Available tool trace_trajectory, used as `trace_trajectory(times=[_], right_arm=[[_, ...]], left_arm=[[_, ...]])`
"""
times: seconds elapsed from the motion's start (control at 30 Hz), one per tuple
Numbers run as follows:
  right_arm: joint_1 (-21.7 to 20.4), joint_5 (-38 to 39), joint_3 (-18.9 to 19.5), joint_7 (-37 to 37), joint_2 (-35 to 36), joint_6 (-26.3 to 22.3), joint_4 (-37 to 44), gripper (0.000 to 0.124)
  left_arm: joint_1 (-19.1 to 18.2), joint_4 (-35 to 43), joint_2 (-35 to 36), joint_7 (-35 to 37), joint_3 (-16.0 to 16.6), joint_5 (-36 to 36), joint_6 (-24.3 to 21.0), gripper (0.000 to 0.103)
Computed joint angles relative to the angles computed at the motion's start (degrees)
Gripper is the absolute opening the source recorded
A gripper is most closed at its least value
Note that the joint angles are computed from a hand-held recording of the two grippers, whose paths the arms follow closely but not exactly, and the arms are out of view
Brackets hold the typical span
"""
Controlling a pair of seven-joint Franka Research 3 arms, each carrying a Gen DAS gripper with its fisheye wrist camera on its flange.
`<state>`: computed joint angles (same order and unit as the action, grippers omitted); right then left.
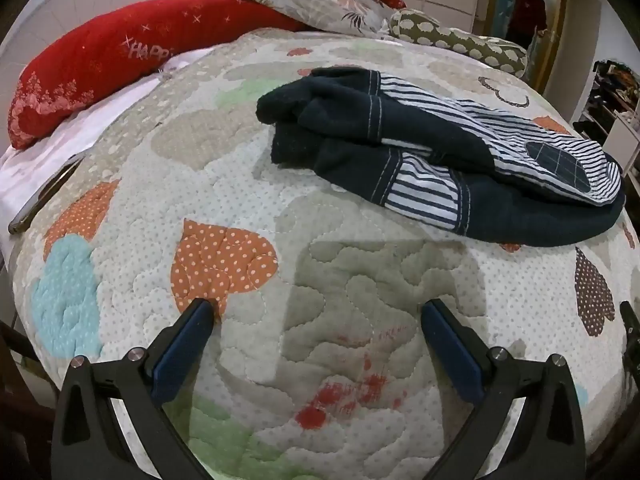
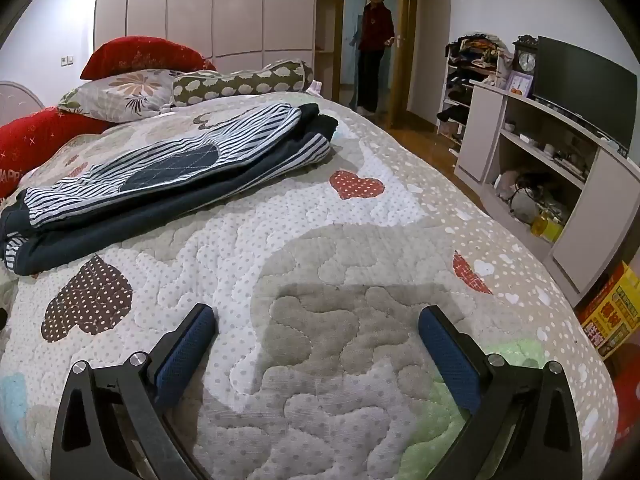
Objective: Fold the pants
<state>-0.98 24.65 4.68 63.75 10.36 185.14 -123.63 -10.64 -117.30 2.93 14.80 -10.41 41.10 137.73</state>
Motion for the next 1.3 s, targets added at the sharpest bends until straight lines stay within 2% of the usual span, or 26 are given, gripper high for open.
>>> trace_trajectory(times=[0.1,0.13,0.27,0.33,0.53,0.63,0.73,0.83,0.93,1.03,1.07,1.13,1.17,1.23,1.3], right_arm=[[-0.2,0.2,0.2,-0.2,-0.1,0.0,-0.1,0.103],[-0.6,0.4,0.6,-0.4,-0.1,0.0,-0.1,0.103],[-2.0,1.4,2.1,-1.4,-0.1,0.1,-0.2,0.103],[-2.3,1.8,2.4,-1.9,-0.1,0.1,-0.2,0.103],[-3.6,3.9,3.7,-4.5,-0.5,-2.1,0.2,0.103],[-2.5,5.0,2.4,-6.3,-1.0,-5.4,1.3,0.103],[-1.7,6.3,0.7,-8.8,-1.2,-9.7,2.9,0.103],[-0.6,7.4,-1.5,-10.2,-2.7,-14.9,3.6,0.099],[-2.2,20.3,-0.6,-20.6,-4.3,-22.0,6.7,0.093],[-3.4,31.6,-2.1,-27.5,-4.6,-35.7,12.5,0.092],[-3.8,33.5,-3.0,-27.9,-3.6,-42.1,15.3,0.090],[-3.7,34.3,-4.5,-25.1,-0.4,-51.3,21.0,0.077],[-3.5,33.7,-4.7,-23.1,1.1,-53.6,23.3,0.071],[-2.7,32.1,-4.7,-19.8,3.3,-54.2,26.3,0.065],[-1.9,31.1,-4.6,-18.0,3.3,-50.2,26.4,0.061]], left_arm=[[-0.8,-0.6,-0.7,-3.6,-0.3,4.3,-1.1,0.103],[-0.9,0.6,-0.1,-2.1,-0.5,3.0,-2.6,0.103],[-0.4,0.2,-2.3,1.9,-0.5,-4.0,-2.8,0.103],[0.0,-0.7,-4.0,1.7,-0.5,-5.8,-2.7,0.103],[1.3,-5.4,-10.0,0.0,-0.9,-7.5,0.5,0.103],[2.3,-7.0,-12.7,-0.6,-1.1,-7.7,2.4,0.103],[3.4,-7.7,-14.4,-0.8,-1.3,-7.5,4.4,0.103],[3.7,-9.8,-15.8,3.0,0.4,-11.6,11.1,0.103],[3.4,-11.3,-15.6,7.9,2.2,-19.8,16.9,0.103],[1.5,-10.9,-13.3,17.5,4.9,-31.2,21.9,0.095],[1.2,-9.8,-12.1,20.3,5.1,-34.0,22.5,0.089],[1.0,-8.0,-10.0,24.7,4.7,-38.4,23.4,0.086],[0.9,-7.0,-8.9,26.4,4.4,-40.4,23.6,0.086],[0.9,-5.7,-7.7,30.0,3.9,-44.0,23.4,0.086],[0.7,-4.9,-6.9,34.9,3.2,-47.4,24.2,0.086]])
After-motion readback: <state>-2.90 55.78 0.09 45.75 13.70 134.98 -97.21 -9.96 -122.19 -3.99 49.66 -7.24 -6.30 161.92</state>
